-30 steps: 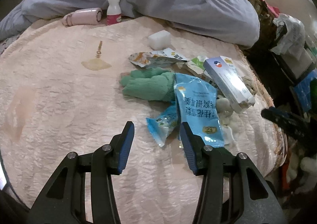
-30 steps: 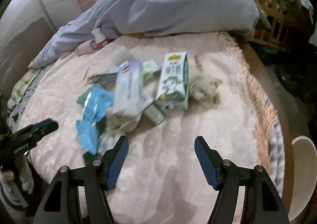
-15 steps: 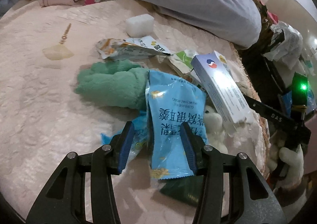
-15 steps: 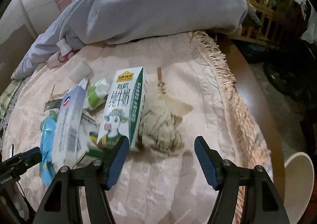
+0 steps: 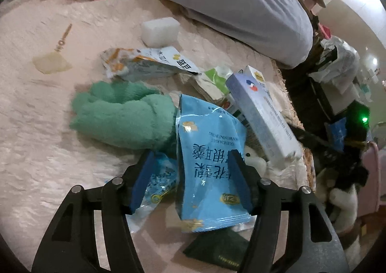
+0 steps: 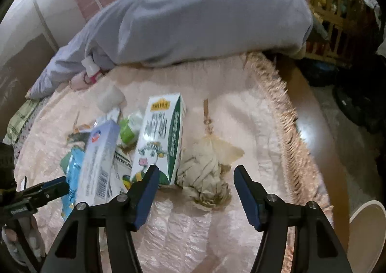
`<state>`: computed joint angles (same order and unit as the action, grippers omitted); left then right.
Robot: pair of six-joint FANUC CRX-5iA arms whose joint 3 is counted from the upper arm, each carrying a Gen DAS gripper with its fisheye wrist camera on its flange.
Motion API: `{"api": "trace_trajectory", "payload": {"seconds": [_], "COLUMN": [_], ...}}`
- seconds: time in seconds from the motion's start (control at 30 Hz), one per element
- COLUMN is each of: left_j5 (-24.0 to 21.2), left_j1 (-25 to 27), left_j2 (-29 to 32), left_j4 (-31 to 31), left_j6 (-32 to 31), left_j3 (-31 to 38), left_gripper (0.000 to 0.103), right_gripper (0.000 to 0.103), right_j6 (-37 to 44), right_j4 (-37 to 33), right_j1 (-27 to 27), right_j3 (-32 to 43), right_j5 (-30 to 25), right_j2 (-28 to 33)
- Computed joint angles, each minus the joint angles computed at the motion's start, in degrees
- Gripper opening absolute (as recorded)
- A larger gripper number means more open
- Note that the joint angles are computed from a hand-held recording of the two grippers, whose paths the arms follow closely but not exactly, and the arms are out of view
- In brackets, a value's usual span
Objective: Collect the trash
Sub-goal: 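Grasp the blue snack bag with the left gripper while the right gripper grasps the beige crumpled cloth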
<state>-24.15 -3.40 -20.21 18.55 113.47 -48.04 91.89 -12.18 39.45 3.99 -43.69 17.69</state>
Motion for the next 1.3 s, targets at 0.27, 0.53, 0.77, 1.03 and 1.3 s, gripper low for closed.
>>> {"api": "trace_trajectory", "payload": {"seconds": [0.27,0.53,0.77,1.03,1.3], "left_j5": [3.97,5.49,4.31,-1.36,-2.86], "left_j1": [-1.29,-3.37,-4.26,-2.84,-4.79], "left_j2": [-2.06,1.07,1.37,-6.98,-9.48], "left_j4": [19.78,20.1,19.78,14.26,12.74], "left_j6": [-17.9,-17.52,-17.97,-14.65,-11.04], "left_j3": [-6.32,-5.53,-4.24,-3.35,-0.71], "left_gripper": [0.066,0.072,0.048,0.045,0.045], "right_gripper": [0.03,0.027,0.027,0.027,0.027], "right_j6": [3.73,5.6,6.46,8.07,9.66], "right_j4": [-8.31,-6.54,-6.92,-8.7,-10.52], "right_j1": [-3.32,-2.29,-2.13,-2.4,-2.64], "right_j3": [1.59,-2.8,-3.78,-6.75,-11.33], "right_j5": [-2.08,0.67,1.25,1.5,1.5], "right_j2": [1.22,-2.49,-3.01,-7.24,-13.41]}}
